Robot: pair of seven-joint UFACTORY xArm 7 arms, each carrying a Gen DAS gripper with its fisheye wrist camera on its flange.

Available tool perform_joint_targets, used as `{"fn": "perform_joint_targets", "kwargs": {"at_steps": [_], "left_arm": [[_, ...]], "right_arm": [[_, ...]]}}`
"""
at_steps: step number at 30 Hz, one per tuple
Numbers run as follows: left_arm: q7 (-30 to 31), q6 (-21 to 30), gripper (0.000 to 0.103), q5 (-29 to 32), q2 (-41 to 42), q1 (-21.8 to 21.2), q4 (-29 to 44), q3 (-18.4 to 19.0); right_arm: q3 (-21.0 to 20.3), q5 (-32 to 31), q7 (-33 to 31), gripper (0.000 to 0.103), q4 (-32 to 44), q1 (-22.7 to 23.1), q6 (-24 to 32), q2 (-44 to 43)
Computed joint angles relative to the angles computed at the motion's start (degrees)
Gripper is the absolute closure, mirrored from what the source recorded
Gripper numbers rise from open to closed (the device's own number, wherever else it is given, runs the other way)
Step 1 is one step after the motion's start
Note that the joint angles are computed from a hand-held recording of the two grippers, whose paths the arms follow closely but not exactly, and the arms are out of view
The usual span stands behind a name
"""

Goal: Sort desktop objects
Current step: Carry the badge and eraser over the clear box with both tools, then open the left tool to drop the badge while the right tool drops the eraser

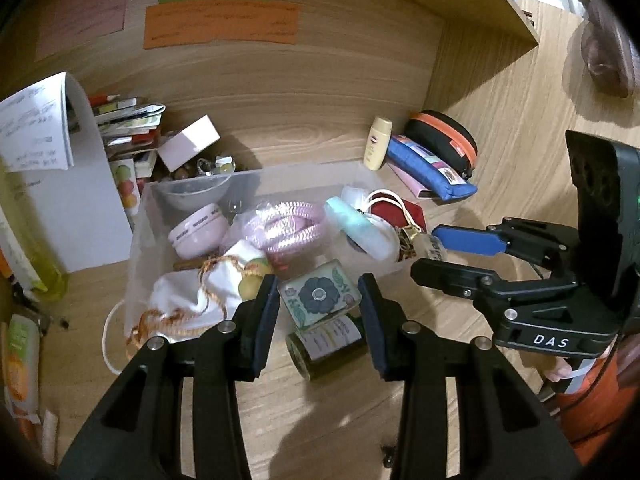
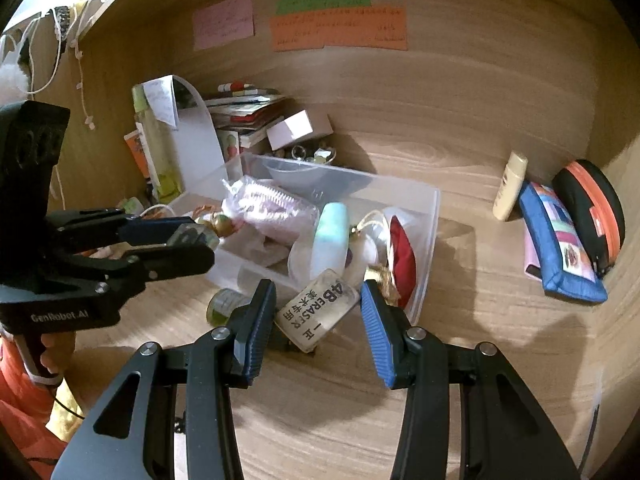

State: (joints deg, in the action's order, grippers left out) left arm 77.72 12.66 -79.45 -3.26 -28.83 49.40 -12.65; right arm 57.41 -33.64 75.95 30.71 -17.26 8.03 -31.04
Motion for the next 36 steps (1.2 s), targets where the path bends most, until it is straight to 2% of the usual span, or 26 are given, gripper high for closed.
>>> {"fn": "perform_joint_targets", "kwargs": {"at_steps": [9, 14, 23, 31, 36], "left_arm": [[-5.25, -1.99, 0.063, 7.22, 4.45, 0.03, 3.74, -1.56], [-9.14, -6.13, 0.063, 11.42, 7.06, 0.03, 4.83, -3.21], [-12.85, -7.63, 0.063, 15.79, 8.75, 2.02, 4.86, -5.65], [-10.96, -6.51, 0.063, 13.65, 8.43, 3.06, 5.01, -6.49], [-6.79, -5.57, 0.063, 8.97, 7.01, 2.67, 4.75, -6.03]], "right_arm": [[4.07, -1.07, -1.67, 0.063, 2.51, -7.13, -1.73, 1.92], [4.88, -0.93, -2.86, 0.063, 2.88, -9.27, -1.55, 2.62], [8.17, -0.74, -4.71, 0.063, 3.88, -13.72, -1.69, 3.61], [8.38, 0.59, -5.79, 0.062, 3.71, -13.34, -0.89, 3.23], [6.84, 1.07, -5.49, 0.062, 3.24, -11.36, -0.34, 2.32]]}}
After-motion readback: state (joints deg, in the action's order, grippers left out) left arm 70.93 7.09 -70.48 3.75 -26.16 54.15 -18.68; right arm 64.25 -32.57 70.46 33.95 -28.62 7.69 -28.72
